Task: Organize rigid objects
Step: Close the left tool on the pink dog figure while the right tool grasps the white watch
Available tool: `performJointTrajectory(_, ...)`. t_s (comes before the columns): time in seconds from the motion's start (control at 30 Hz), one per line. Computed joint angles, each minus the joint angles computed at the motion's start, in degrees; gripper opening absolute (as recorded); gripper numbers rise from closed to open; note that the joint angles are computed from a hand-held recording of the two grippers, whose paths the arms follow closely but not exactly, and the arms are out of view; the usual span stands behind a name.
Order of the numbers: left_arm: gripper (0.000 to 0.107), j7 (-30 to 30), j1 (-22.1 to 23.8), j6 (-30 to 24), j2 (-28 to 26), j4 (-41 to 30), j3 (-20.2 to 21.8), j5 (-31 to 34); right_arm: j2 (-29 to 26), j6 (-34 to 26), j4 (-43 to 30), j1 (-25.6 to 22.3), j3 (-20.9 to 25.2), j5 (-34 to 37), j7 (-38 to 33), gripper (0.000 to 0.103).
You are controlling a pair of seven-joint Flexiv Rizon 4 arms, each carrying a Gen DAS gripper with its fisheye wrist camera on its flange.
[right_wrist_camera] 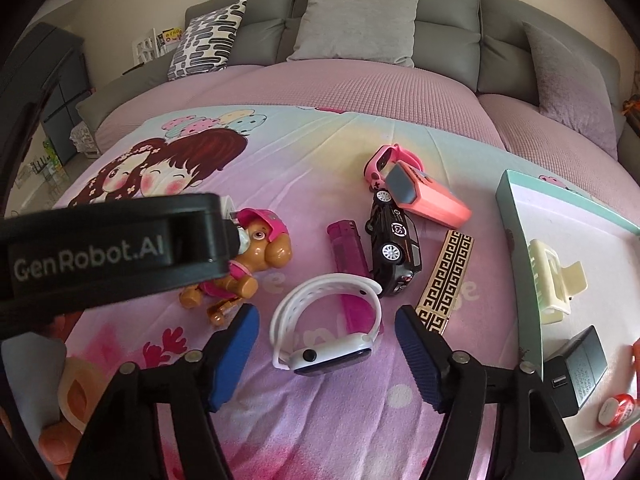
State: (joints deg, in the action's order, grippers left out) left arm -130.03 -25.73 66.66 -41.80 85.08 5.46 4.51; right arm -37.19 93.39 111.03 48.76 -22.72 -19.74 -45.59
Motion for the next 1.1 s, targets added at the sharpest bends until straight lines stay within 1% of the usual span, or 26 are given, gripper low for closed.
performJointTrajectory(0.03,0.103,0.3,0.1,-0.2,-0.2,-0.3,-0.2,0.0,0.1,-0.2,-0.1,-0.9,1.0,0.1,-0.2,0.06)
performJointTrajectory(0.07,0.103,0.5,0.1,-0.4,-0.4,-0.5,-0.3,-0.1,0.2,0.0,-0.2,-1.7,1.9,0.2,-0.4,0.06)
performJointTrajectory(0.13,0.103,0.9,0.0,-1.1,-0.8,-1.3,-0.5,-0.1,0.6,0.2,0.1,-2.0,2.2,0.2,-0.5,0.06)
performJointTrajectory(0.2,0.103,1.2,0.0,-1.9,-1.1,-1.8,-0.6,-0.1,0.8,0.4,0.7,-1.2,1.2,0.2,-0.5,0.06)
performJointTrajectory(0.37,0.103,1.3,-0.4,-2.9,-2.2,-3.2,-0.5,0.1,1.9,0.0,1.7,-1.2,0.7,0.1,-0.6,0.06)
performJointTrajectory(0.47,0.103,0.9,-1.0,-4.5,-2.8,-4.4,0.3,0.9,2.5,0.1,2.8,0.6,-1.9,0.2,0.2,0.06)
performJointTrajectory(0.57,0.102,0.9,-1.2,-5.2,-3.5,-5.6,0.3,1.5,3.1,0.5,3.8,1.1,-3.0,0.9,1.0,0.06)
performJointTrajectory(0.63,0.098,1.4,-1.2,-5.5,-3.8,-6.3,0.0,1.9,3.4,0.6,4.2,1.3,-3.6,1.3,1.3,0.059)
performJointTrajectory(0.67,0.088,1.7,-1.2,-5.7,-4.0,-6.6,-0.2,1.9,3.6,0.7,4.4,1.0,-3.4,1.5,1.4,0.059)
performJointTrajectory(0.7,0.083,2.0,-1.2,-6.0,-4.2,-6.9,-0.3,2.0,3.7,0.8,4.5,0.9,-3.3,1.8,1.5,0.059)
performJointTrajectory(0.77,0.081,2.1,-1.8,-7.1,-4.7,-8.1,0.2,2.6,3.8,0.9,4.7,1.0,-3.6,2.1,1.7,0.059)
performJointTrajectory(0.8,0.072,2.3,-1.7,-6.9,-4.8,-8.4,0.0,2.7,3.9,0.8,4.8,1.2,-3.9,2.1,1.7,0.059)
performJointTrajectory(0.83,0.065,2.4,-1.7,-6.4,-4.9,-8.4,-0.3,2.7,3.9,0.9,4.9,1.4,-4.1,2.2,1.7,0.059)
performJointTrajectory(0.87,0.061,2.1,-1.8,-6.1,-4.8,-8.4,-0.2,2.8,4.0,0.9,5.0,1.4,-4.2,2.2,1.7,0.059)
performJointTrajectory(1.0,0.061,2.5,-1.9,-5.9,-4.7,-8.2,-0.3,2.8,4.0,1.2,5.1,1.5,-4.4,2.7,1.6,0.059)
performJointTrajectory(1.1,0.061,2.1,-2.1,-4.4,-3.5,-6.8,0.1,3.2,4.1,2.0,5.5,2.3,-5.3,3.2,1.5,0.059)
